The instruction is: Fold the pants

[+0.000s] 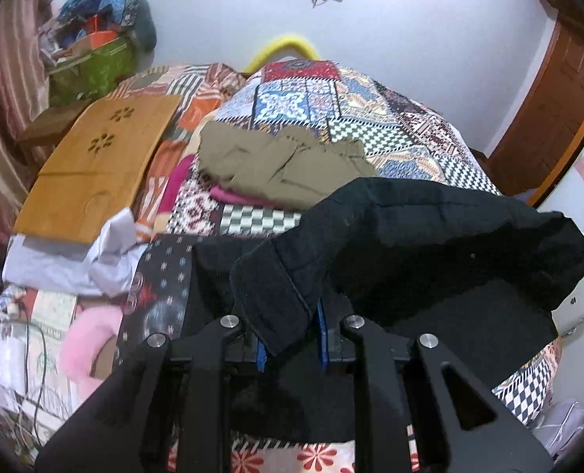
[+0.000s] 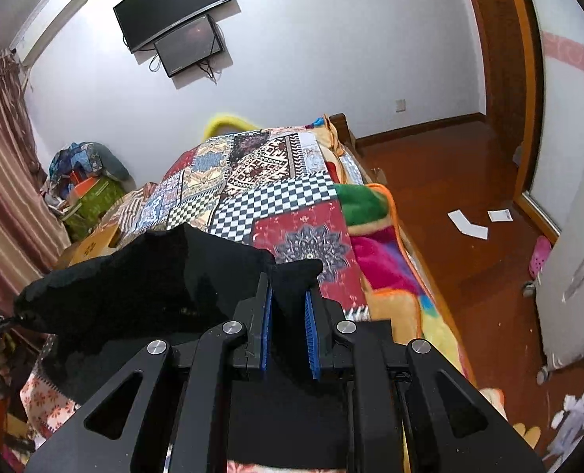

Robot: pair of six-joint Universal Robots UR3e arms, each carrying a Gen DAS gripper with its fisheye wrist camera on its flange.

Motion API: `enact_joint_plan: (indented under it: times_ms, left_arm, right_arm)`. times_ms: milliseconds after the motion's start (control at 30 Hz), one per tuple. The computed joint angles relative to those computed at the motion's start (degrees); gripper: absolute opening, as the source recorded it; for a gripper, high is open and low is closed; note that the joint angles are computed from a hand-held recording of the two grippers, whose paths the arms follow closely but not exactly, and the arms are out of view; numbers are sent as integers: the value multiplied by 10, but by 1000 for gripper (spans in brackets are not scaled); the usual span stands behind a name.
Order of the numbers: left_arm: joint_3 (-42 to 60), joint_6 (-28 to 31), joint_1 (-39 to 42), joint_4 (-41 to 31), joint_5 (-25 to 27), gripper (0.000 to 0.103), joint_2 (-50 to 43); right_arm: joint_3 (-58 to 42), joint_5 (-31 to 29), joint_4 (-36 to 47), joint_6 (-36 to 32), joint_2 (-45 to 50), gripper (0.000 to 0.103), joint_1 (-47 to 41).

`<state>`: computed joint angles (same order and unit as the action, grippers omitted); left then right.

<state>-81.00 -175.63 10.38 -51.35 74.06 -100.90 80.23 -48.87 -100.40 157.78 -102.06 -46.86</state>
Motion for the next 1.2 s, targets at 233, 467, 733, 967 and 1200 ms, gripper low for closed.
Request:
enact_joint_plan:
  times_ms: [233, 467, 733, 967, 1200]
  left_arm:
    - [-85, -5, 14, 31, 2, 19, 50]
    - [-123, 6, 24, 21, 19, 22, 64]
    - [-183, 9, 30, 41, 31, 26, 78]
    - [-231, 13, 30, 54, 42, 31, 94]
    - [-268, 11, 20, 64, 67, 36, 114]
  right_arm:
    - [22, 48, 89, -73, -60, 13, -65]
    - [75, 46, 126, -113, -107, 13, -88]
    - [85, 45, 138, -121, -117, 13, -88]
    - [44, 82, 130, -127, -120, 13, -99]
    - [105, 46, 135, -158, -152, 13, -111]
